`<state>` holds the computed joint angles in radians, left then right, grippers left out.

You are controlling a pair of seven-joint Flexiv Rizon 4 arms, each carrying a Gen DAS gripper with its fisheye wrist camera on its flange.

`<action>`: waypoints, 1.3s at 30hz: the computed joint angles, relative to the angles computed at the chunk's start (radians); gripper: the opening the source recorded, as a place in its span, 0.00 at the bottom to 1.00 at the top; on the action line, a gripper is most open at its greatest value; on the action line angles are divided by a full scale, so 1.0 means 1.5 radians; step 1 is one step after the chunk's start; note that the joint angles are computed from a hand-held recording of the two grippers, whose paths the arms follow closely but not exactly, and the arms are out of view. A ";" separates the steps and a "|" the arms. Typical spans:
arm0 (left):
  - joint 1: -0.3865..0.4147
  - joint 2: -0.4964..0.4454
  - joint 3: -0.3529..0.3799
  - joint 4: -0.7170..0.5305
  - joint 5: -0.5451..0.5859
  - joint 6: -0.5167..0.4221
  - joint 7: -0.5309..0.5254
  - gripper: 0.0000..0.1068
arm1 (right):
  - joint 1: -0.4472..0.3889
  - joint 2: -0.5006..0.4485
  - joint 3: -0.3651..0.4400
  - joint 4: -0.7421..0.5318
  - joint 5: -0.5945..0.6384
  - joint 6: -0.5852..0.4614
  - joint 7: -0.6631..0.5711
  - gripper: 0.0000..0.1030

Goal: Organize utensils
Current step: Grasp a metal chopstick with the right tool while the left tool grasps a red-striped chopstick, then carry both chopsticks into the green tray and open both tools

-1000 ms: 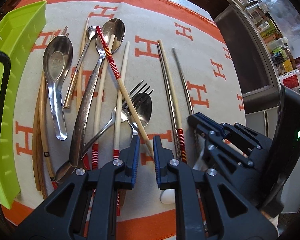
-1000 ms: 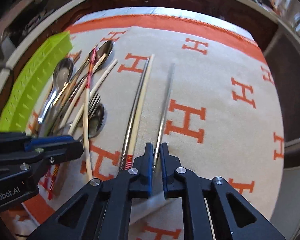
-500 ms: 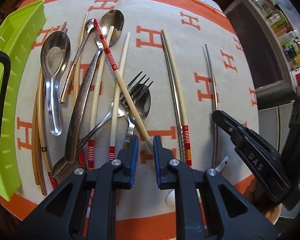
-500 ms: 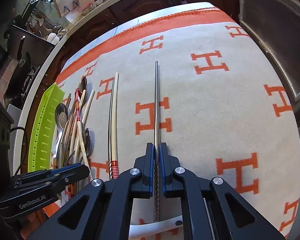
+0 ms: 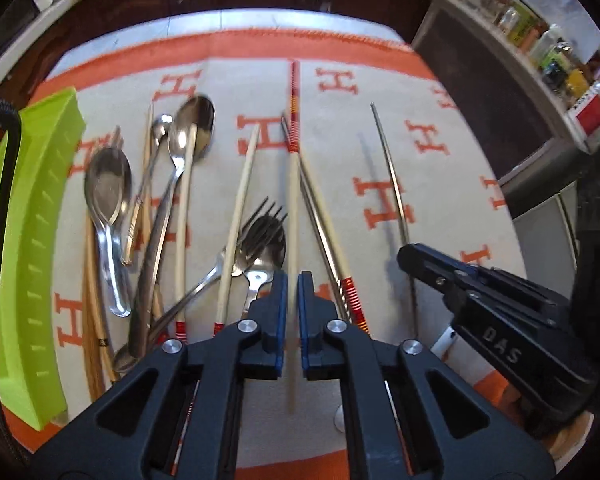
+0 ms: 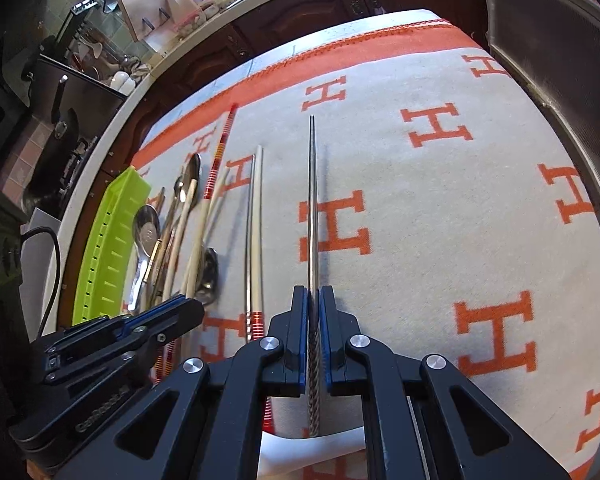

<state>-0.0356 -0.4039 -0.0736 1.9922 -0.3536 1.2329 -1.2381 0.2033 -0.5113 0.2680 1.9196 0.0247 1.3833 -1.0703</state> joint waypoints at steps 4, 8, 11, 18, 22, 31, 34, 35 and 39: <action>0.041 0.039 -0.048 0.037 -0.081 0.018 0.072 0.03 | -0.016 0.007 0.023 0.000 0.021 0.015 -0.009 0.05; 0.053 0.077 -0.055 0.063 -0.157 0.016 0.136 0.03 | -0.020 0.017 0.039 -0.003 0.037 0.020 -0.021 0.05; 0.056 0.116 -0.043 0.091 -0.215 0.016 0.189 0.03 | -0.013 0.025 0.047 -0.006 0.044 0.022 -0.023 0.05; 0.047 0.186 0.019 0.147 -0.285 0.060 0.275 0.03 | 0.026 0.038 0.057 -0.034 0.053 0.019 -0.018 0.05; 0.058 0.192 0.052 0.169 -0.287 0.114 0.294 0.03 | 0.044 0.035 0.079 -0.072 0.057 -0.006 -0.022 0.05; 0.143 0.149 0.040 0.177 -0.372 0.167 0.415 0.03 | 0.106 -0.041 0.128 -0.253 0.109 -0.107 -0.058 0.05; 0.165 0.123 0.034 0.162 -0.381 0.149 0.437 0.03 | 0.142 -0.080 0.116 -0.316 0.115 -0.140 -0.050 0.05; 0.171 0.115 0.030 0.158 -0.382 0.145 0.443 0.03 | 0.155 -0.094 0.109 -0.337 0.114 -0.153 -0.043 0.05; 0.191 0.088 0.018 0.146 -0.391 0.139 0.468 0.03 | 0.188 -0.143 0.088 -0.403 0.113 -0.202 -0.023 0.05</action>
